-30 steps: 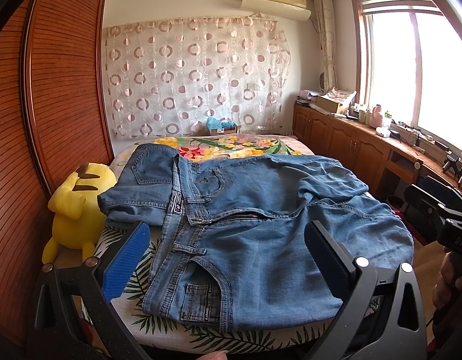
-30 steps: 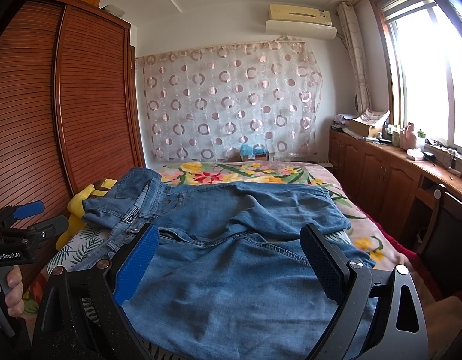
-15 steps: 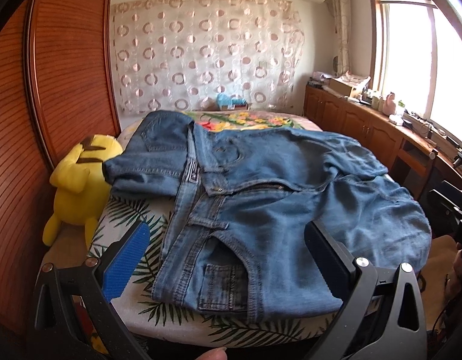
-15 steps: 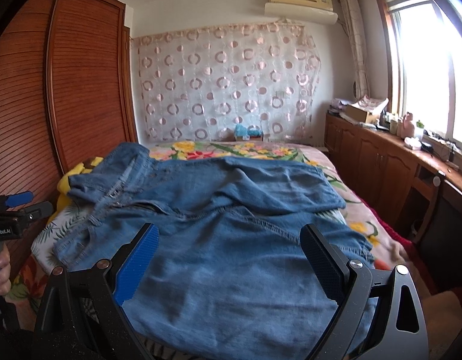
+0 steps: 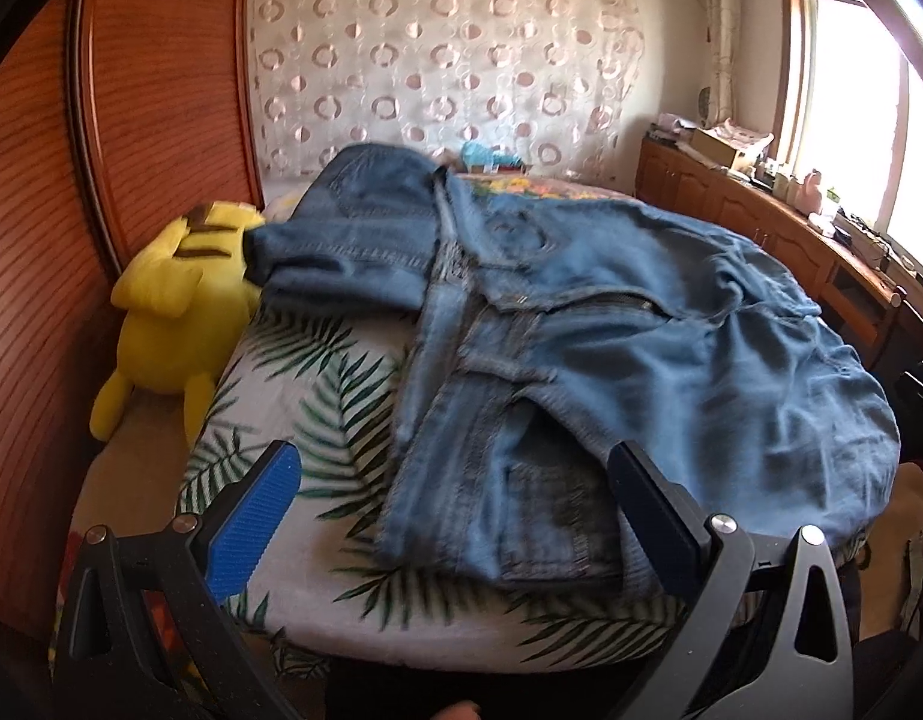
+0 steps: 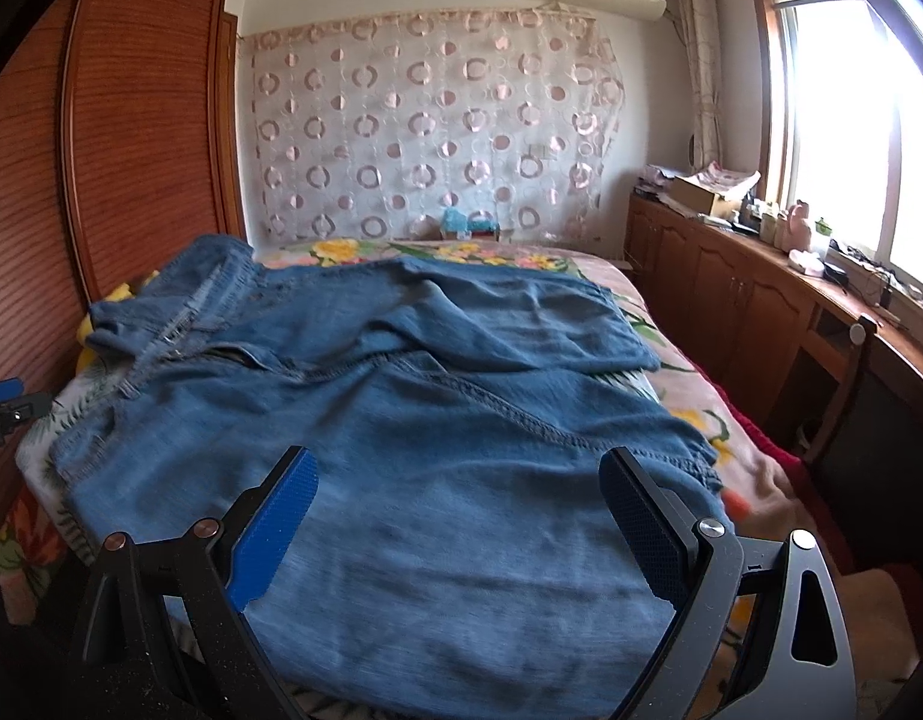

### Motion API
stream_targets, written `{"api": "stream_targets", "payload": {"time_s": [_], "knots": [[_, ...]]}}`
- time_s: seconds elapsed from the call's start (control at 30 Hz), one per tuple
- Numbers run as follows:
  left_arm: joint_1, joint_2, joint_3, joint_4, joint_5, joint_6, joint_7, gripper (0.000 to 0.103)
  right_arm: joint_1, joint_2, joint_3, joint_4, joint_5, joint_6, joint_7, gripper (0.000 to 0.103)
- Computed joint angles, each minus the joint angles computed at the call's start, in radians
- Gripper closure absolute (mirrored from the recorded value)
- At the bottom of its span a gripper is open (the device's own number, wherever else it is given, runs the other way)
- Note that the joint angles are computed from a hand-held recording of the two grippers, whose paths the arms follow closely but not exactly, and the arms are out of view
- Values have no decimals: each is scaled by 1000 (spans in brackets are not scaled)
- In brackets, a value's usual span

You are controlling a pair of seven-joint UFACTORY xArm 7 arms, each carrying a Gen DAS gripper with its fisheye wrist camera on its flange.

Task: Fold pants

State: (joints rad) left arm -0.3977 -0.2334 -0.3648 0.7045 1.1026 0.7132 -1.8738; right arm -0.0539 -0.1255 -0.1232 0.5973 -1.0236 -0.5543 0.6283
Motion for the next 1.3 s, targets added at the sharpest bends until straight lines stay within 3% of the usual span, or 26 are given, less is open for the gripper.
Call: {"api": "stream_targets", "payload": {"time_s": [0.5,0.67,0.83,0.93,0.97,1.07,1.3], "knots": [[56,-40,-1,-152,16,-204,-92,41,28,-35,-32,80,-285,118,295,8],[67,-25,-4,-141,54,-231,-122,51,3,-21,-13,91,-280,105,298,8],[58,2,1,-115,65,-219,-116,53,-16,-6,-9,85,-254,89,270,8],[70,1,21,-119,134,-277,-173,77,-18,2,-6,98,-277,95,297,8],[71,1,23,-116,144,-287,-181,80,-20,9,-9,114,-314,93,332,8],[60,-8,20,-100,143,-270,-156,88,-43,21,-2,147,-424,83,421,10],[64,-51,-3,-12,164,-208,-69,90,-115,36,21,201,-546,49,551,14]]}}
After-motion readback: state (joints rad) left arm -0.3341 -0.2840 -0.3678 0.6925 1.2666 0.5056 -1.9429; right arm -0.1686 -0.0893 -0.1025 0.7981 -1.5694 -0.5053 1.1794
